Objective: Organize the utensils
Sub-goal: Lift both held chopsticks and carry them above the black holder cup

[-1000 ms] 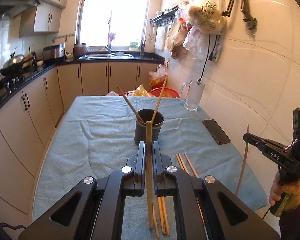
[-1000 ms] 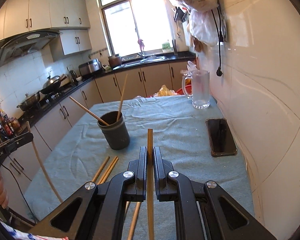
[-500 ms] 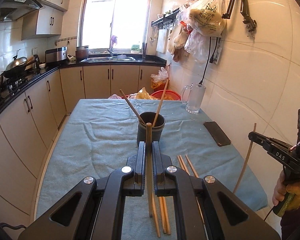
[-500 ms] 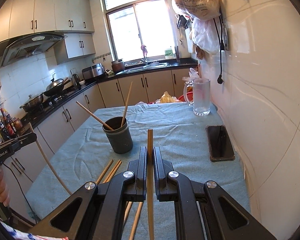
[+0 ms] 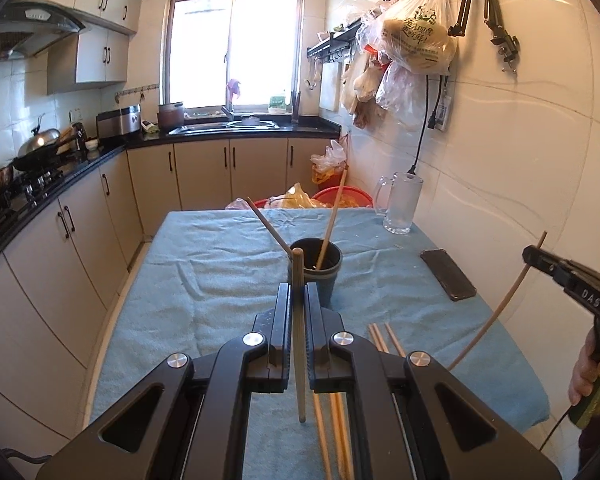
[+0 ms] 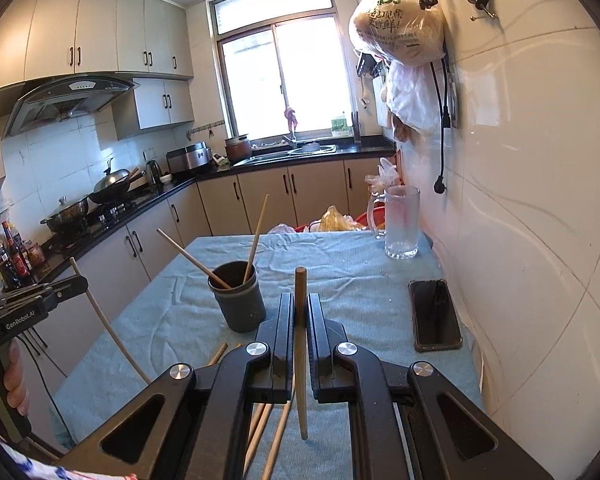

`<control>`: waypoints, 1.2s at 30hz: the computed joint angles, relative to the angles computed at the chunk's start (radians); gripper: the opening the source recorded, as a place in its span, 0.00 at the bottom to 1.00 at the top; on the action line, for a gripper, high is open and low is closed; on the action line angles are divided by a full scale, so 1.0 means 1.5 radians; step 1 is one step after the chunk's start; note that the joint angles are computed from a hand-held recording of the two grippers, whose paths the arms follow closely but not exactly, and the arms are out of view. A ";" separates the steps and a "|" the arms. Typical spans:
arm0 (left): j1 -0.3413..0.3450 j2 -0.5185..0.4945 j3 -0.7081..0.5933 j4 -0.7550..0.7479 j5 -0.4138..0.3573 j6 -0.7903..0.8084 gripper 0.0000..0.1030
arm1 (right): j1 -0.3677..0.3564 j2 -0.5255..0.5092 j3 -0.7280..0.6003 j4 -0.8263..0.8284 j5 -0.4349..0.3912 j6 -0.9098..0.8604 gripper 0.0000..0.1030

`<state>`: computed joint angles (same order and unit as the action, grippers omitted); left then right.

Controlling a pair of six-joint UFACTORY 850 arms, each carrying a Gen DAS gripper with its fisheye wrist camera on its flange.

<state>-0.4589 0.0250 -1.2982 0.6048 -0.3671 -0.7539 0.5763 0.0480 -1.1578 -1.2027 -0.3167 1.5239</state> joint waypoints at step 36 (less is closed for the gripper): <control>0.063 -0.215 -0.376 -0.318 -0.033 0.299 0.05 | -0.036 -0.228 -0.354 0.371 0.054 -0.426 0.06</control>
<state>-0.3645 -0.2968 -1.8626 0.1273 -0.4173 -0.3060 0.5228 -0.2945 -1.6881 -0.6455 -0.2354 0.8848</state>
